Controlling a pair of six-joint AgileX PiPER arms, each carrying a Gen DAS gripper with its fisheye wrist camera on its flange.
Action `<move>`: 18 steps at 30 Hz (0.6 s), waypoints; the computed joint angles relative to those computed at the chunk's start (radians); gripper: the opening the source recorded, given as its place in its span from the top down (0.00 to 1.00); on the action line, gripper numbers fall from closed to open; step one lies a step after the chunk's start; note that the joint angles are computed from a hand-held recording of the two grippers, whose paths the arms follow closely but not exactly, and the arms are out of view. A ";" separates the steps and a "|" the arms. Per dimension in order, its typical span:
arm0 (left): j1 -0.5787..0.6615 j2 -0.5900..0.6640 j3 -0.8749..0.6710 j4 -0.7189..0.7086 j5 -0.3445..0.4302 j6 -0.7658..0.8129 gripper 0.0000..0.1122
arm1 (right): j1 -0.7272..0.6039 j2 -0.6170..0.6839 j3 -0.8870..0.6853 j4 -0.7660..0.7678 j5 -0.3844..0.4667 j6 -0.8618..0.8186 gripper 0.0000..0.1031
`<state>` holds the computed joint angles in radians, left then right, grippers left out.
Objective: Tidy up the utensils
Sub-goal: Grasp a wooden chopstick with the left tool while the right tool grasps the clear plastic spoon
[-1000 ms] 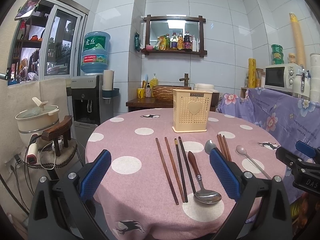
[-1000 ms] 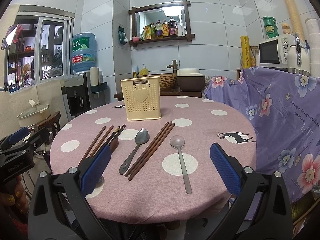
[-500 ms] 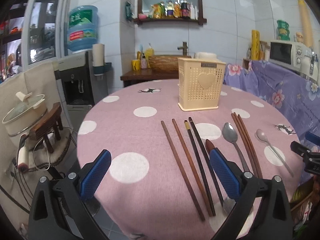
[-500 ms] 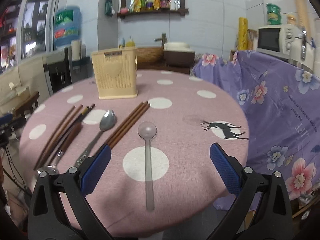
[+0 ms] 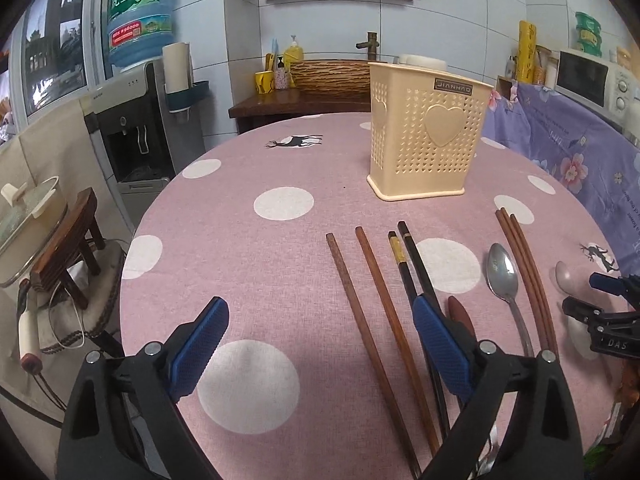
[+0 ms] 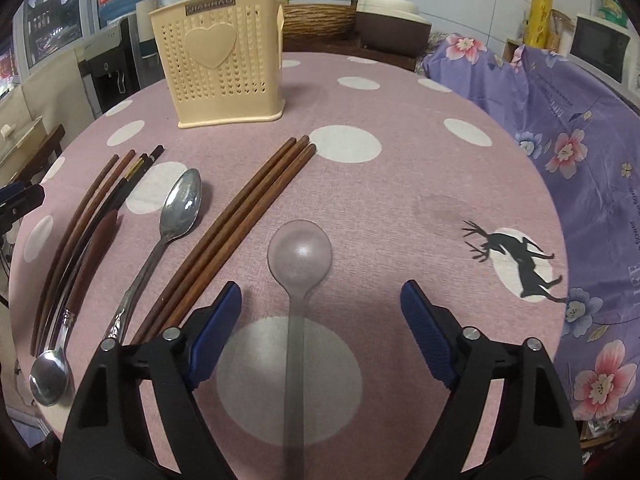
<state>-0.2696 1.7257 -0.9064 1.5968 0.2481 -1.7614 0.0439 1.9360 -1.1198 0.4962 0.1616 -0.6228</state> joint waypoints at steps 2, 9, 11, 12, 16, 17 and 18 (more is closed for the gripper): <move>0.008 0.008 -0.015 -0.048 -0.011 0.057 0.18 | 0.006 0.013 -0.030 -0.080 0.022 0.092 0.30; 0.033 0.027 -0.049 -0.157 -0.035 0.165 0.18 | 0.006 0.056 -0.118 -0.136 0.084 0.186 0.44; 0.036 0.035 -0.059 -0.199 -0.040 0.211 0.18 | 0.012 0.062 -0.132 -0.174 0.091 0.230 0.49; 0.036 0.040 -0.068 -0.239 -0.039 0.254 0.18 | 0.015 0.064 -0.137 -0.190 0.093 0.248 0.52; 0.040 0.062 -0.107 -0.465 -0.039 0.484 0.22 | 0.029 0.065 -0.146 -0.238 0.101 0.304 0.64; 0.040 0.069 -0.120 -0.536 -0.036 0.555 0.22 | 0.031 0.063 -0.142 -0.249 0.097 0.319 0.64; 0.039 0.076 -0.133 -0.591 -0.031 0.611 0.24 | 0.031 0.063 -0.140 -0.244 0.094 0.317 0.64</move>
